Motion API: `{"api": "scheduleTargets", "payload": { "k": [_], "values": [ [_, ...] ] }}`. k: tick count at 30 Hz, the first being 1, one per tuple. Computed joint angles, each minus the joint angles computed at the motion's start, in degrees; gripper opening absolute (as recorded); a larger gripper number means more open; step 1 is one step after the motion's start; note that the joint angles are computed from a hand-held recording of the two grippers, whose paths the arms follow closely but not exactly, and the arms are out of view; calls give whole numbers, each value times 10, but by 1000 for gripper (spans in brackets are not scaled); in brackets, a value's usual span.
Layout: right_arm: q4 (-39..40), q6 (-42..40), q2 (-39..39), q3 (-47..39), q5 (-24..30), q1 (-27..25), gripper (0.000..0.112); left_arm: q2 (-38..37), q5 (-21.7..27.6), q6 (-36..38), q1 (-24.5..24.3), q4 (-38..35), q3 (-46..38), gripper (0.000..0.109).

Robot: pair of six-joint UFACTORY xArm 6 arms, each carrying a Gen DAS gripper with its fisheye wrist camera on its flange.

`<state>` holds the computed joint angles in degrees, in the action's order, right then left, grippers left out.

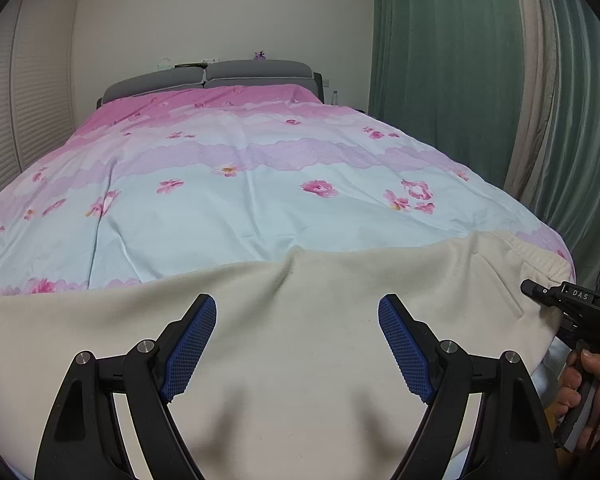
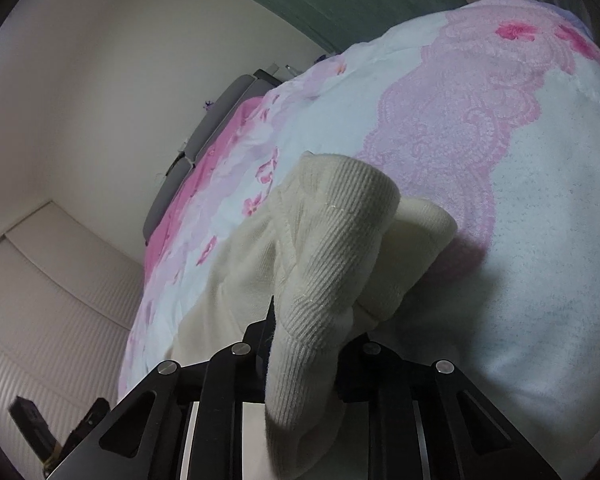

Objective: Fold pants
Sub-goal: 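Grasp the waistband end with the right tool and lift it, then carry the waistband over the pants with the right tool and release it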

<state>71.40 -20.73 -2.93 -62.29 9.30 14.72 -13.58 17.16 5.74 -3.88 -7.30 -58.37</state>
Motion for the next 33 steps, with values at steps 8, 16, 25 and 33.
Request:
{"api": "scheduleTargets", "payload": {
  "k": [8, 16, 25, 33],
  "values": [
    [-111, 78, -16, 8, -17, 7, 19, -5, 10, 25, 15, -34, -4, 83],
    [-585, 370, -20, -41, -33, 35, 19, -40, 30, 104, 96, -88, -6, 83],
    [-954, 564, 85, -263, 48, 165, 18, -76, 53, 234, 270, -174, -10, 85],
    [-984, 464, 303, -540, 222, 333, 17, -77, 86, 297, 420, -220, -17, 88]
  ]
}}
